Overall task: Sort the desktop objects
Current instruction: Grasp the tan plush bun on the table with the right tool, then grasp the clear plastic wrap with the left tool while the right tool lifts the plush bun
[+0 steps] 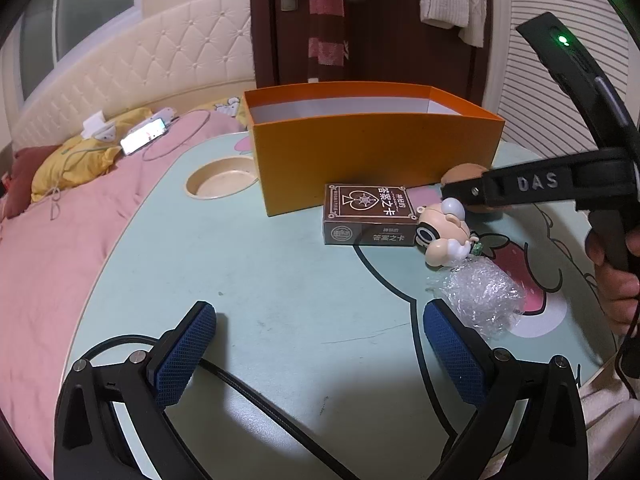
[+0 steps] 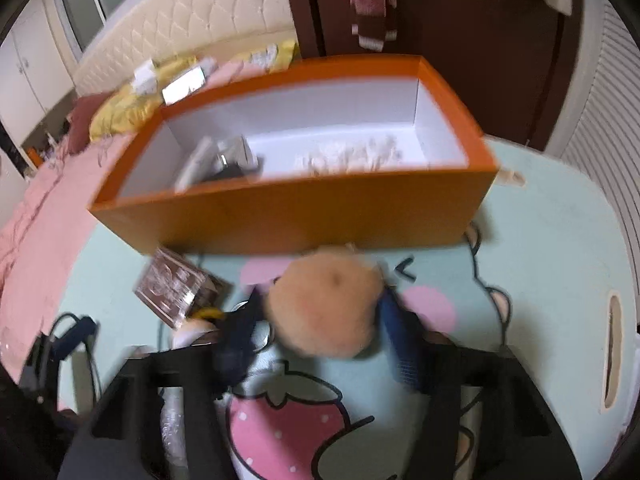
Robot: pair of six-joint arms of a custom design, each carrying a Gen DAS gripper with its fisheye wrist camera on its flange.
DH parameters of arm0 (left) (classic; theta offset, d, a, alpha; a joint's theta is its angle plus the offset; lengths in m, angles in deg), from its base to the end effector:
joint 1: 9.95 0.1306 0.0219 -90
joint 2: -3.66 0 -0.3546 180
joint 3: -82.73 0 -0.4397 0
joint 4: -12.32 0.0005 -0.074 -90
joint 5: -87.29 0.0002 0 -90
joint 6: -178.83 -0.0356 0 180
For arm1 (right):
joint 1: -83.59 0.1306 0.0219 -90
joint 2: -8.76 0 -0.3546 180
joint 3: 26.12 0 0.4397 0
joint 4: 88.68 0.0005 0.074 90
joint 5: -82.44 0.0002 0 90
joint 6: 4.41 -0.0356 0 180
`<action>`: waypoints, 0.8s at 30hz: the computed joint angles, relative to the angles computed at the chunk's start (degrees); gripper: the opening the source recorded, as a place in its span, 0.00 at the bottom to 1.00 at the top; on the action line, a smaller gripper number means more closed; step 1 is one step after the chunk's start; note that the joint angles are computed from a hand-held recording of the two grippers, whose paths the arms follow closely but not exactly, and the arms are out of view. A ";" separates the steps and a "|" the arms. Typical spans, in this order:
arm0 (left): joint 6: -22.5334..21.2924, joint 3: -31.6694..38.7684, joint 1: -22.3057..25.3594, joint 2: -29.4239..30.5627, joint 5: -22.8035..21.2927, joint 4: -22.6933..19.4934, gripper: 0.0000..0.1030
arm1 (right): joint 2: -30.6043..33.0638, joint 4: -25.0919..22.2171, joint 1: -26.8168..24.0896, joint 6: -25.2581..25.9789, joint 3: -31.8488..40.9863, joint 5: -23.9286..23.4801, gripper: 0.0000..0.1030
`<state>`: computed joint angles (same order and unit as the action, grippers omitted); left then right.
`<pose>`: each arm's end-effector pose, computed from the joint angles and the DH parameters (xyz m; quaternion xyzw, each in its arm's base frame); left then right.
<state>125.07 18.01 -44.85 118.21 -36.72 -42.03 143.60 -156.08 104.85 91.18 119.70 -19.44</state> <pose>0.5607 -0.3675 0.3753 -0.1019 0.9074 0.0523 0.4044 0.7092 0.2833 0.3750 -0.2502 0.9193 0.1373 0.2711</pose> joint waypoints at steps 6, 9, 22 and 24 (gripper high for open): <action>-0.42 0.56 0.21 -0.25 2.70 -1.35 1.00 | -6.05 5.02 -1.12 0.06 -8.94 -1.59 0.47; 0.92 -0.05 0.46 -1.27 5.36 -0.82 0.99 | -11.06 9.32 -1.94 1.73 -16.24 -0.70 0.47; -7.72 11.67 -0.61 6.13 11.79 -2.83 0.69 | -16.25 12.50 -5.25 -1.12 -24.66 -3.62 0.48; -8.27 13.44 -0.47 7.62 13.24 -3.98 0.31 | -16.56 13.04 -5.39 -0.98 -24.92 -3.75 0.48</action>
